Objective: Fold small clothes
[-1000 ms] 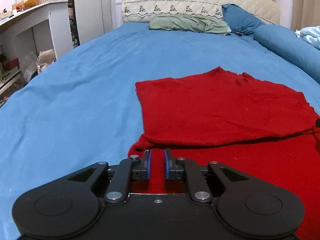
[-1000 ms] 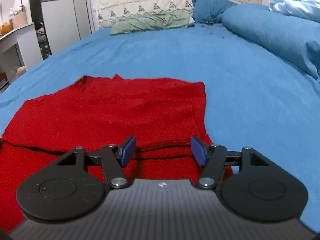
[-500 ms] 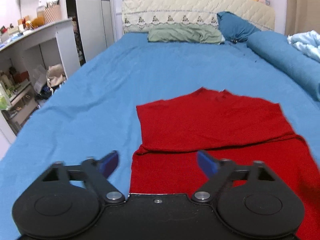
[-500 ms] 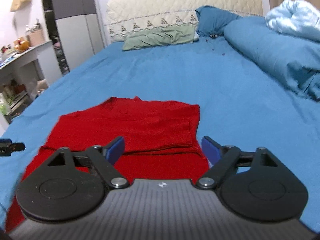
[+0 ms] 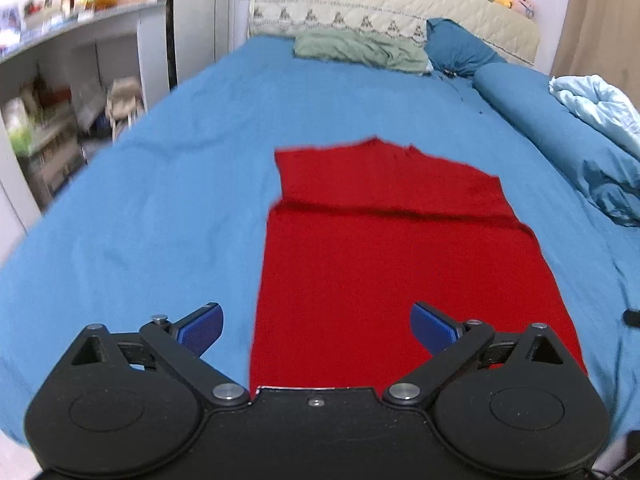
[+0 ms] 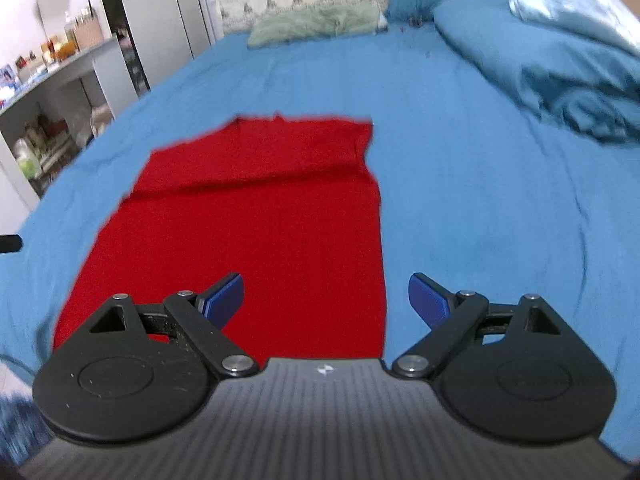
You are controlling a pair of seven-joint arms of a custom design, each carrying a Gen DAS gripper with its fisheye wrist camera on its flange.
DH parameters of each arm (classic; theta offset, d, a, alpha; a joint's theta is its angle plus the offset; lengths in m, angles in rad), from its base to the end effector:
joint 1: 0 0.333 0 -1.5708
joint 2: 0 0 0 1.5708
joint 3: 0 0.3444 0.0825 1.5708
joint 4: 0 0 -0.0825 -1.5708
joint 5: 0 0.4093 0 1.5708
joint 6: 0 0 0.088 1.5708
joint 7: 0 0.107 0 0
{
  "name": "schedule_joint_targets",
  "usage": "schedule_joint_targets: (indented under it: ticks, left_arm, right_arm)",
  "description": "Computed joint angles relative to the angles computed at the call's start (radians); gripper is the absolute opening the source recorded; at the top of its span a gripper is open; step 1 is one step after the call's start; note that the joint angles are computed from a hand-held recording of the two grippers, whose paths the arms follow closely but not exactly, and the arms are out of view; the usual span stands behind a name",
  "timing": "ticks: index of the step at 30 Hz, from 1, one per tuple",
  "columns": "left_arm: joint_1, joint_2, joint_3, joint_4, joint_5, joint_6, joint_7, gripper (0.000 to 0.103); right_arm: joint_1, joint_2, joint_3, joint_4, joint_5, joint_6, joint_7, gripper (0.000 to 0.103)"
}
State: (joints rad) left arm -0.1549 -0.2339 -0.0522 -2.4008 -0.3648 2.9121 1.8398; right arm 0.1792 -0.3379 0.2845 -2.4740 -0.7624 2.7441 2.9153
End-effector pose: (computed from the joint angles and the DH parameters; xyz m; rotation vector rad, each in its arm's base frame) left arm 0.5136 -0.0869 0.5034 -1.6910 1.9776 -0.8867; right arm 0.4173 0.2465 0.4796 -1.5248 1.9423 -0.6649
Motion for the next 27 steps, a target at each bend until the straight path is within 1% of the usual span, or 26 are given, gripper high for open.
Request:
schedule_joint_targets:
  ticks: [2, 4, 5, 7, 10, 11, 13, 16, 17, 20, 22, 23, 24, 25, 26, 27]
  left_arm:
    - [-0.019, -0.016, 0.026, -0.034, -0.050, -0.019, 0.026, 0.101]
    - [-0.031, -0.021, 0.043, -0.063, -0.091, -0.026, 0.051, 0.098]
    - [-0.041, -0.018, 0.055, -0.073, -0.122, -0.032, 0.071, 0.093]
    - [-0.040, -0.016, 0.059, -0.092, -0.153, -0.044, 0.092, 0.086]
    - [-0.014, 0.002, 0.039, -0.116, -0.143, -0.036, 0.088, 0.076]
    - [-0.010, 0.007, 0.037, -0.120, -0.146, -0.041, 0.088, 0.071]
    - [-0.008, 0.021, 0.037, -0.124, -0.164, -0.045, 0.096, 0.065]
    - [-0.005, 0.036, 0.032, -0.130, -0.191, -0.038, 0.119, 0.062]
    - [0.001, 0.041, 0.025, -0.132, -0.186, -0.036, 0.117, 0.060]
    - [0.012, 0.054, 0.010, -0.137, -0.171, -0.022, 0.114, 0.058]
    - [0.012, 0.061, 0.009, -0.138, -0.179, -0.011, 0.118, 0.058]
    - [0.012, 0.063, 0.008, -0.138, -0.183, -0.008, 0.117, 0.055]
    - [0.011, 0.062, 0.007, -0.140, -0.187, -0.004, 0.116, 0.054]
    - [0.010, 0.061, 0.007, -0.142, -0.191, -0.003, 0.119, 0.048]
    - [0.010, 0.061, 0.005, -0.142, -0.189, -0.004, 0.117, 0.040]
    - [0.013, 0.060, 0.003, -0.140, -0.181, -0.012, 0.113, 0.037]
  right_arm:
    - [0.023, -0.001, -0.005, -0.040, 0.035, 0.010, -0.008, 0.103]
    - [0.028, 0.004, 0.008, -0.068, 0.039, 0.014, 0.003, 0.102]
    - [0.030, 0.011, 0.013, -0.075, 0.040, 0.013, 0.011, 0.102]
    - [0.031, 0.024, 0.023, -0.090, 0.033, 0.012, 0.044, 0.100]
    - [0.033, 0.044, 0.023, -0.108, 0.026, 0.022, 0.102, 0.092]
    - [0.037, 0.052, 0.017, -0.109, 0.032, 0.021, 0.110, 0.090]
    - [0.046, 0.062, 0.004, -0.119, 0.042, 0.032, 0.123, 0.084]
    - [0.051, 0.070, 0.004, -0.121, 0.026, 0.029, 0.136, 0.081]
    - [0.052, 0.073, 0.007, -0.117, 0.014, 0.023, 0.141, 0.080]
    - [0.063, 0.089, 0.002, -0.107, -0.011, 0.014, 0.146, 0.073]
    - [0.072, 0.096, -0.003, -0.103, -0.022, 0.015, 0.153, 0.066]
    - [0.077, 0.100, -0.006, -0.102, -0.026, 0.018, 0.155, 0.062]
    - [0.078, 0.106, -0.011, -0.100, -0.033, 0.027, 0.157, 0.053]
    - [0.081, 0.107, -0.014, -0.101, -0.035, 0.031, 0.161, 0.049]
    - [0.079, 0.113, -0.014, -0.097, -0.045, 0.034, 0.175, 0.045]
    - [0.081, 0.111, -0.019, -0.100, -0.043, 0.041, 0.183, 0.035]
